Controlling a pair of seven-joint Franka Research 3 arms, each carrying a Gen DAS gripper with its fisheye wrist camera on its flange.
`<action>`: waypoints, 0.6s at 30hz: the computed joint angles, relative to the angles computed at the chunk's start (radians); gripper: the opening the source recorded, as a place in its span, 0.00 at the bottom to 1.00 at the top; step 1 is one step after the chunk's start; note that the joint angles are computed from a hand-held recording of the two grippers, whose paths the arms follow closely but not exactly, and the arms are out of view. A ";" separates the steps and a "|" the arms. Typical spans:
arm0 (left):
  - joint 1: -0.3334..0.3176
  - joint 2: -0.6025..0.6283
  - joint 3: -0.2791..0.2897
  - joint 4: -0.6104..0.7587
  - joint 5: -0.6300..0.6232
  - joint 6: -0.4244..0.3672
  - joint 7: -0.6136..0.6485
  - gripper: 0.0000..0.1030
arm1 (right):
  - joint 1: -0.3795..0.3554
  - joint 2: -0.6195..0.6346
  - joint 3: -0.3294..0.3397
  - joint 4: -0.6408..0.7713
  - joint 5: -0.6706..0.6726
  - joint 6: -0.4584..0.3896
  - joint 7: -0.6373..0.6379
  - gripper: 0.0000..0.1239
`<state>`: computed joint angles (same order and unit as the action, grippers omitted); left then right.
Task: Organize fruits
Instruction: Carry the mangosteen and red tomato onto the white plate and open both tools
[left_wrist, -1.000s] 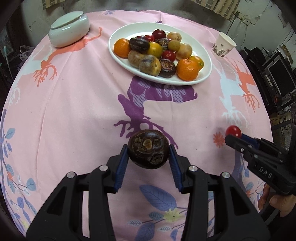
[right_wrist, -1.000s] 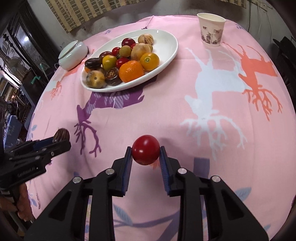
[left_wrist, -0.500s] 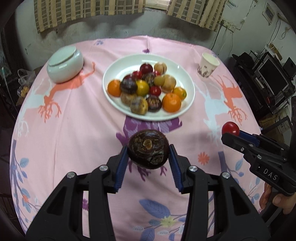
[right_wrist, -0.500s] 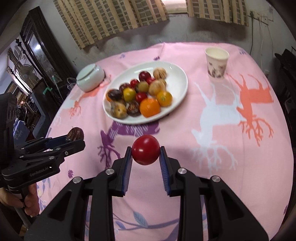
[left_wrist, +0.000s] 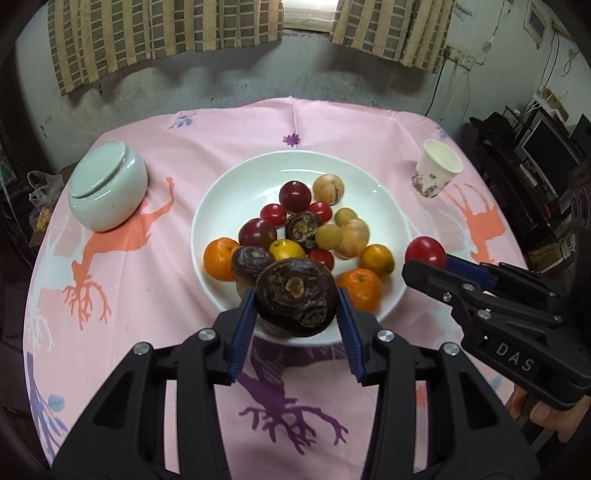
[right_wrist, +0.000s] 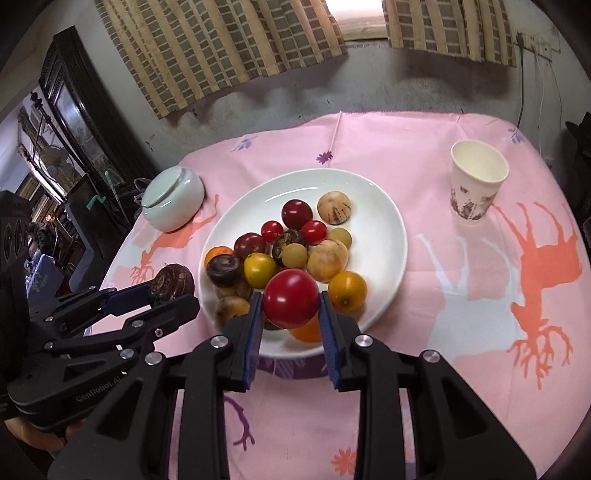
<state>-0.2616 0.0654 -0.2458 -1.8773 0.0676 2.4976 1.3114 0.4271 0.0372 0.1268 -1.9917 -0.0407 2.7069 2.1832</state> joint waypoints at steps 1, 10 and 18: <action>0.000 0.018 0.001 0.014 0.006 -0.003 -0.003 0.43 | -0.002 0.017 -0.001 0.011 0.010 0.000 -0.007 0.24; -0.005 0.151 0.007 0.128 0.073 -0.019 -0.043 0.43 | 0.011 0.120 -0.027 0.087 0.076 -0.007 -0.036 0.25; -0.001 0.137 0.010 0.122 0.101 -0.026 -0.095 0.66 | 0.016 0.107 -0.041 0.081 0.054 -0.038 -0.001 0.25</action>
<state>-0.2626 0.2027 -0.2359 -1.7548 0.1683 2.4719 1.2162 0.4430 0.1438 0.0863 -1.9105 0.0131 2.6693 2.1819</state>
